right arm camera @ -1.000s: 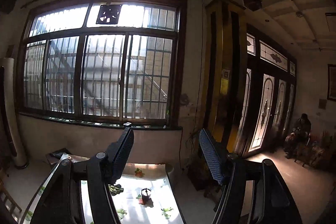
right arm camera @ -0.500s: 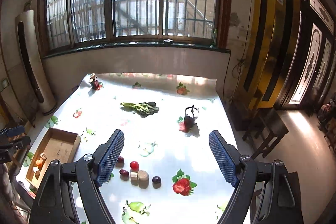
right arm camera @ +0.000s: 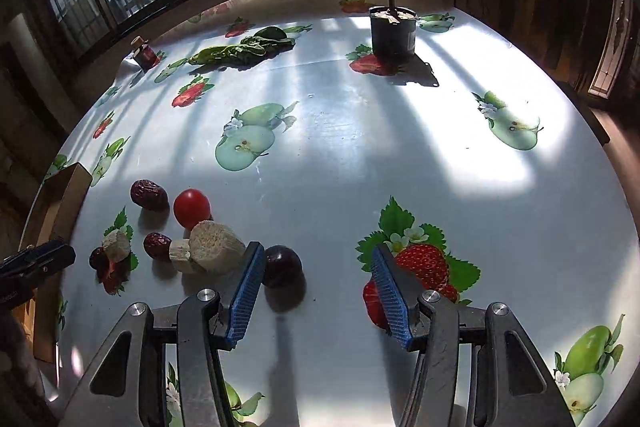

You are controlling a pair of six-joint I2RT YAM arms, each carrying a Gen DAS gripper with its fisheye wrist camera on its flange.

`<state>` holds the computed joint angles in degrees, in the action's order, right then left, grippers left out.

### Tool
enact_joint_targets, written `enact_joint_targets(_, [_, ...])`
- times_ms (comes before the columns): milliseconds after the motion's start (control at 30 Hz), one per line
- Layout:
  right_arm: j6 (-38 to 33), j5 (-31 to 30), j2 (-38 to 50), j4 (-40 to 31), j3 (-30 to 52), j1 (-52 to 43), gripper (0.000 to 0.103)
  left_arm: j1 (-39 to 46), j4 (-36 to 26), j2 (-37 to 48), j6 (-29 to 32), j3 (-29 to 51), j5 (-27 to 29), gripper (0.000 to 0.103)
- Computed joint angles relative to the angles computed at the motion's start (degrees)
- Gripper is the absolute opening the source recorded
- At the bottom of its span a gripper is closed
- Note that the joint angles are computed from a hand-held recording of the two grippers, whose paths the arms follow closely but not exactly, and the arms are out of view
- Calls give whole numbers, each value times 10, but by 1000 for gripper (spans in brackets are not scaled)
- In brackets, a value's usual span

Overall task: Organize fruits
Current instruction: 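Grasp a dark red date with the left gripper while the right gripper grasps a dark plum, then lower the date into the tray with the left gripper while the right gripper releases the plum there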

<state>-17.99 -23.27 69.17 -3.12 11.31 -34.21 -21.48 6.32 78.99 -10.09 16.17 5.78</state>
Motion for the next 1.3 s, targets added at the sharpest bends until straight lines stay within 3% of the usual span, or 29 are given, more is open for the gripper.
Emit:
enact_joint_targets(167, [-10,-33,62,68,-9,-6,59,-13,57,55,2,-8,-9,54])
enact_joint_targets(400, [-23,-17,39,101,-41,38,58,-27,118,82,6,-16,-21,54])
enact_joint_targets(500, [-16,3,33,119,-57,79,51,-57,140,97,0,-16,-58,54])
enact_joint_targets(567, [-9,23,19,132,-70,108,38,-72,157,104,-2,-21,-80,53])
enact_joint_targets(633, [2,50,12,154,-83,136,33,-86,171,109,-5,-25,-104,38])
enact_joint_targets(667, [5,59,10,160,-87,146,32,-93,172,109,-5,-27,-115,24])
enact_joint_targets(767, [6,66,3,165,-93,158,22,-95,171,100,-7,-34,-108,23])
enact_joint_targets(933, [12,65,-29,161,-104,143,22,-86,142,50,-19,-48,-82,23])
enact_joint_targets(1033, [20,62,-86,104,-100,127,22,-75,74,-63,-20,-67,-73,23])
enact_joint_targets(1167, [38,61,-299,-116,-83,135,22,-1,-78,-263,9,-77,-16,23])
enact_joint_targets(1233, [71,86,-417,-236,-59,184,22,78,-153,-341,48,-70,44,23])
enact_joint_targets(1300, [134,145,-482,-304,-31,283,22,172,-208,-376,103,-58,102,23])
